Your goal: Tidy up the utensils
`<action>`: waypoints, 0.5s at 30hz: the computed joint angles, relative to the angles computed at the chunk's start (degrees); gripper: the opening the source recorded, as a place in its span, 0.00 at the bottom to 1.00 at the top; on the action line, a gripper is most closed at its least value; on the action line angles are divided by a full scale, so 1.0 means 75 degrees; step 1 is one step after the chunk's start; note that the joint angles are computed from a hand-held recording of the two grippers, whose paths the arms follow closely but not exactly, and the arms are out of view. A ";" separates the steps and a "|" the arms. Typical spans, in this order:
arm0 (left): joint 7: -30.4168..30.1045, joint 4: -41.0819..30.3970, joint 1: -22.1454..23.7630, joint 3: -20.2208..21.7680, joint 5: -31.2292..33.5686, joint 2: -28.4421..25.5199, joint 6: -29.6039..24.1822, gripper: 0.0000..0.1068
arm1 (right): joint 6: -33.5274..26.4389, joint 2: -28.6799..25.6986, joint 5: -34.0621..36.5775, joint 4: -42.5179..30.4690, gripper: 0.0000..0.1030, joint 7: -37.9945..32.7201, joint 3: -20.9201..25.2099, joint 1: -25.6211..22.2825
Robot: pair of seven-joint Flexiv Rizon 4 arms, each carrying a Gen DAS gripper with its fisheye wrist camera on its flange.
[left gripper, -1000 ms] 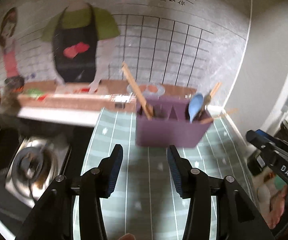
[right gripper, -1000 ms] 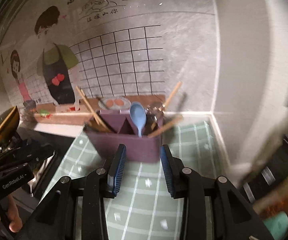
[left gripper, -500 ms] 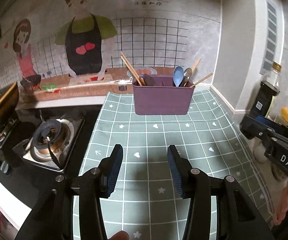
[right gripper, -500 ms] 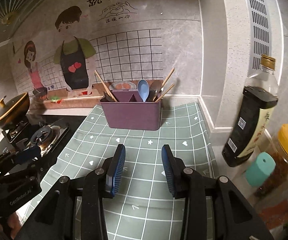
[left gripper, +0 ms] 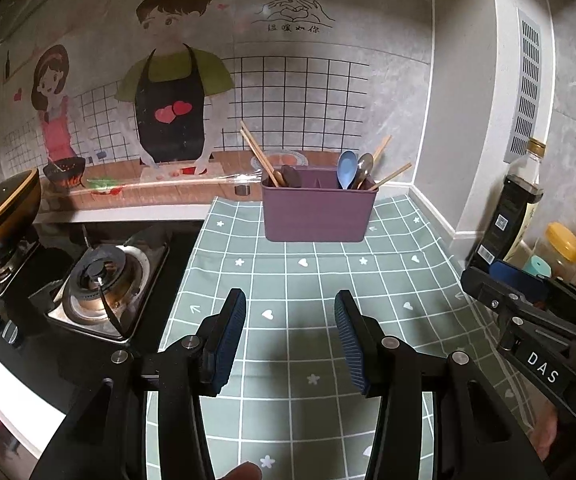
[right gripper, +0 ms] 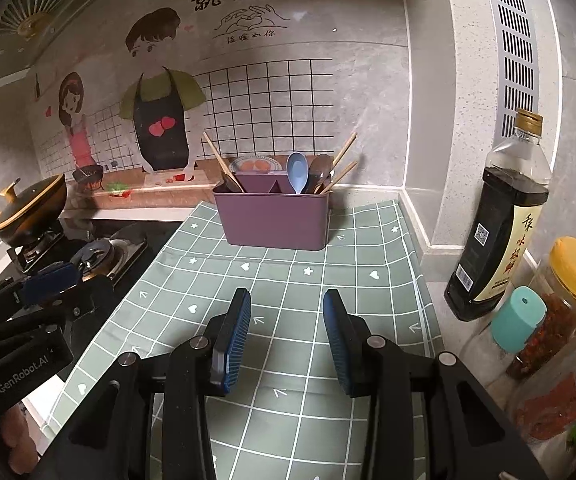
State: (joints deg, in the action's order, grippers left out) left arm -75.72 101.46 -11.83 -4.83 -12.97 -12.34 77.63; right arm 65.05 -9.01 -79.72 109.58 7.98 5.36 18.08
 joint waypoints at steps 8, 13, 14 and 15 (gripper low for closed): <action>0.0028 0.0033 0.0009 -0.0036 -0.0089 0.0010 -0.0025 0.44 | -0.0048 0.0030 -0.0069 0.0029 0.35 0.0037 0.0005 -0.0011; 0.0050 0.0067 0.0006 -0.0045 -0.0139 0.0022 -0.0024 0.44 | -0.0054 0.0045 0.0023 0.0041 0.35 -0.0010 0.0022 -0.0012; 0.0052 0.0071 0.0006 -0.0048 -0.0145 0.0025 -0.0026 0.44 | -0.0091 0.0054 0.0016 0.0048 0.35 -0.0011 0.0027 -0.0004; 0.0081 0.0073 0.0019 -0.0067 -0.0179 0.0022 -0.0026 0.44 | -0.0117 0.0063 0.0018 0.0055 0.35 -0.0019 0.0032 0.0001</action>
